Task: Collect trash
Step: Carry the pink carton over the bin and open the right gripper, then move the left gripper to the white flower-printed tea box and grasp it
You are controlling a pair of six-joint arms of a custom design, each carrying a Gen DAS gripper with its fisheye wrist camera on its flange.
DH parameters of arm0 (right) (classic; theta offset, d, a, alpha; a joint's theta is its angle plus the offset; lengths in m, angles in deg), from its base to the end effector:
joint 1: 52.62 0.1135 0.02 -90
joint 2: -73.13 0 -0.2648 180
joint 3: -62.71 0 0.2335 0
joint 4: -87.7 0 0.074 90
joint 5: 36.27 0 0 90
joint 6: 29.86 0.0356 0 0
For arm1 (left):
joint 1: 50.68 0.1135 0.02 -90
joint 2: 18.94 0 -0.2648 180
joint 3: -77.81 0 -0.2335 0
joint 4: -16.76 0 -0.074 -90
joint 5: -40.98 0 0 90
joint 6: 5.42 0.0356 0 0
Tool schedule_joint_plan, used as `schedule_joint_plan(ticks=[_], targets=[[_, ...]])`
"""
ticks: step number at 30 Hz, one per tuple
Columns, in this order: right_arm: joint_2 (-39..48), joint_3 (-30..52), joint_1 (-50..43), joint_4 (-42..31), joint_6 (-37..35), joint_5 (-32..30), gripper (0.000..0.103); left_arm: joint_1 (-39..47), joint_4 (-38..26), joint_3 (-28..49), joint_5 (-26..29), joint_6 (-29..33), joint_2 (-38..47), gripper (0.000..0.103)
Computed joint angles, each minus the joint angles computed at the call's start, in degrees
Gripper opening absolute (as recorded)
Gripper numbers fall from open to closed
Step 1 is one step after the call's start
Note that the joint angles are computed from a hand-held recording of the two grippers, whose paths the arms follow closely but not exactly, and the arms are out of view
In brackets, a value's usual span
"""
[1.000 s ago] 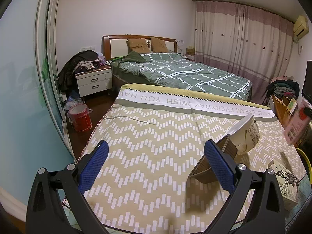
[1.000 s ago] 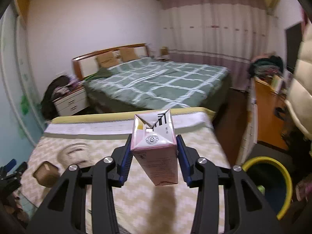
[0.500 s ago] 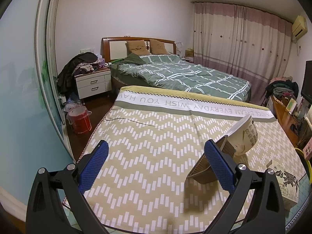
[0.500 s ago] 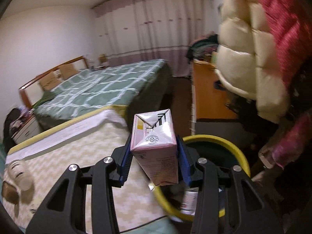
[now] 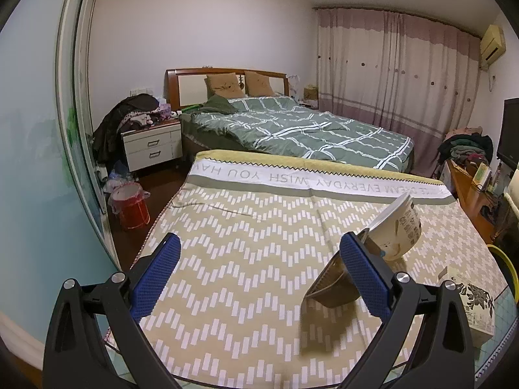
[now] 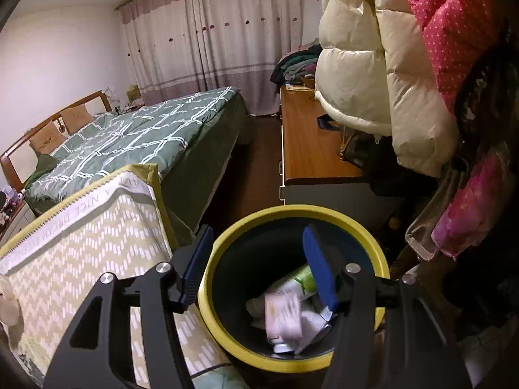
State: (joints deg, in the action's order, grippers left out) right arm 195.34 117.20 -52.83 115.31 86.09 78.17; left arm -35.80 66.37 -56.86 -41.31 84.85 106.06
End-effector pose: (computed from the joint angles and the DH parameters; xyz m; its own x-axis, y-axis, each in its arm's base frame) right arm 0.3310 -0.0159 0.0529 -0.4394 0.4000 -0.8043 0.5694 0.8165 0.0950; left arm 0.2992 0.0746 0.0460 -0.4848 -0.1240 -0.8658 -0.1400 0.9881 -0.0631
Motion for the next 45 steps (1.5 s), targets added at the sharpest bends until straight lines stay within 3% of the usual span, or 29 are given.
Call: schedule_joint_plan(ticks=[4, 8, 15, 22, 26, 33, 38, 41, 45], targets=[[0.85, -0.31, 0.47, 0.76, 0.58, -0.12, 0.055, -0.97, 1.21, -2.06, 0.13, 0.54, -1.52, 0.097], [0.78, -0.54, 1.72, 1.33, -0.02, 2.04, 0.055, -2.85, -0.48, -5.05, 3.86, 0.78, -4.81, 0.097], [0.91, -0.18, 2.74, 1.66, -0.82, 2.08, 0.055, -15.94, -5.3, -9.81, 5.57, 1.95, -8.65, 0.097], [1.15, -0.97, 1.82, 4.06, -1.22, -1.17, 0.055, -37.49, -10.35, -5.75, -5.18, -2.28, -4.23, 0.097], [1.14, -1.39, 1.51, 5.04, -1.26, -2.43, 0.055, -42.87, -15.07, -0.87, -10.38, -4.04, -0.93, 0.097], [1.27, -1.7, 1.06, 6.16, -1.13, -4.12, 0.055, -36.8, -21.67, 1.54, -7.77, -4.22, -0.93, 0.097], [1.3, -1.57, 1.15, 6.15, -0.93, -4.41, 0.055, -24.4, -22.41, 0.57, -9.92, -3.8, -1.9, 0.097], [1.32, -1.45, 1.26, 5.94, -1.03, -4.39, 0.055, -19.01, -23.76, 0.39, -6.52, -4.71, -3.37, 0.097], [1.32, -1.3, 1.26, 5.67, -0.98, -4.47, 0.055, -20.78, -22.49, -0.68, -2.44, -4.24, -5.61, 0.097]])
